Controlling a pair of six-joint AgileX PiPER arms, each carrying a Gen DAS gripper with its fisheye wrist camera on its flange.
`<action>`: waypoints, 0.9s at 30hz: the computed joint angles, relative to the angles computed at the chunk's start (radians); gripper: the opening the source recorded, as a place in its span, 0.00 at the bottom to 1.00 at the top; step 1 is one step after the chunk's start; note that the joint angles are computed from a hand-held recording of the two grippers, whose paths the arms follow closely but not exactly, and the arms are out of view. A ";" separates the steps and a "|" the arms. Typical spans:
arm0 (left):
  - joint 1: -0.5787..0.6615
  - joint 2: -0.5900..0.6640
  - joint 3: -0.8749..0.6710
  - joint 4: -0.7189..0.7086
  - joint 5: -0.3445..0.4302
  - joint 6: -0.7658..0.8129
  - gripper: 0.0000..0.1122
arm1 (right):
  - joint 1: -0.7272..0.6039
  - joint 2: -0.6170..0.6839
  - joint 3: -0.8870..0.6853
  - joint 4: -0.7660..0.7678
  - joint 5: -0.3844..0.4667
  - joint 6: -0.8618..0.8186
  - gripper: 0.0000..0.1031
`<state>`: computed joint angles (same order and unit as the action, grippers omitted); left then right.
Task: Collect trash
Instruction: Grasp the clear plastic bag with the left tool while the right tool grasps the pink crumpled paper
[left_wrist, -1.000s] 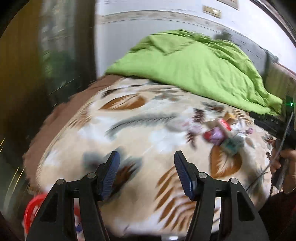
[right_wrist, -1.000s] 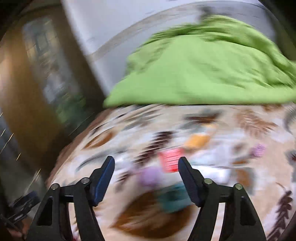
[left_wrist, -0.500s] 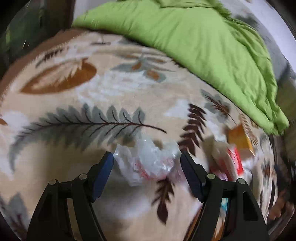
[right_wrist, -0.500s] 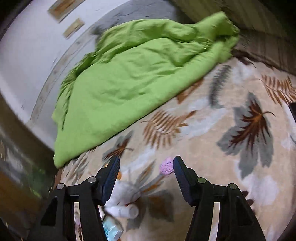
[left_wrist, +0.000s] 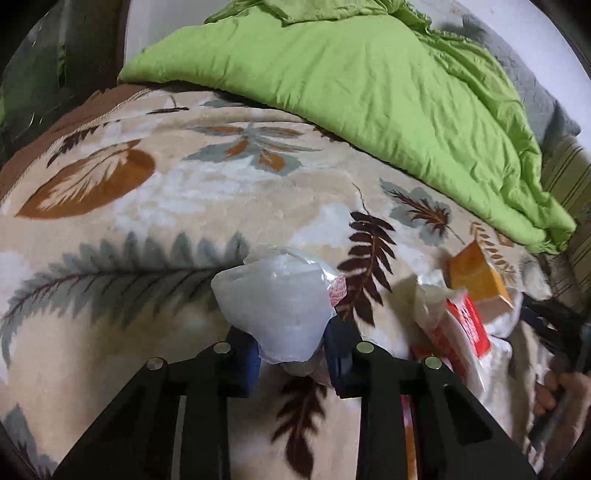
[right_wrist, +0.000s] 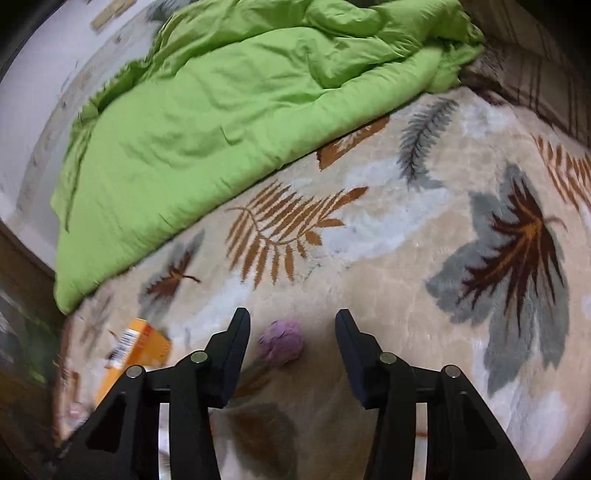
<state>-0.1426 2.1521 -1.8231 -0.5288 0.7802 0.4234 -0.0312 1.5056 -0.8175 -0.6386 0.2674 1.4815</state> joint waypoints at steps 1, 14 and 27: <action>0.017 -0.022 0.030 -0.033 -0.002 0.037 0.25 | -0.004 0.024 -0.017 0.041 0.000 -0.061 0.44; 0.219 -0.367 0.339 -0.207 -0.025 0.284 0.25 | 0.119 0.022 -0.063 -0.168 0.099 0.009 0.20; 0.136 -0.555 0.672 -0.323 -0.257 0.337 0.25 | 0.674 -0.115 -0.102 -0.540 0.328 0.322 0.20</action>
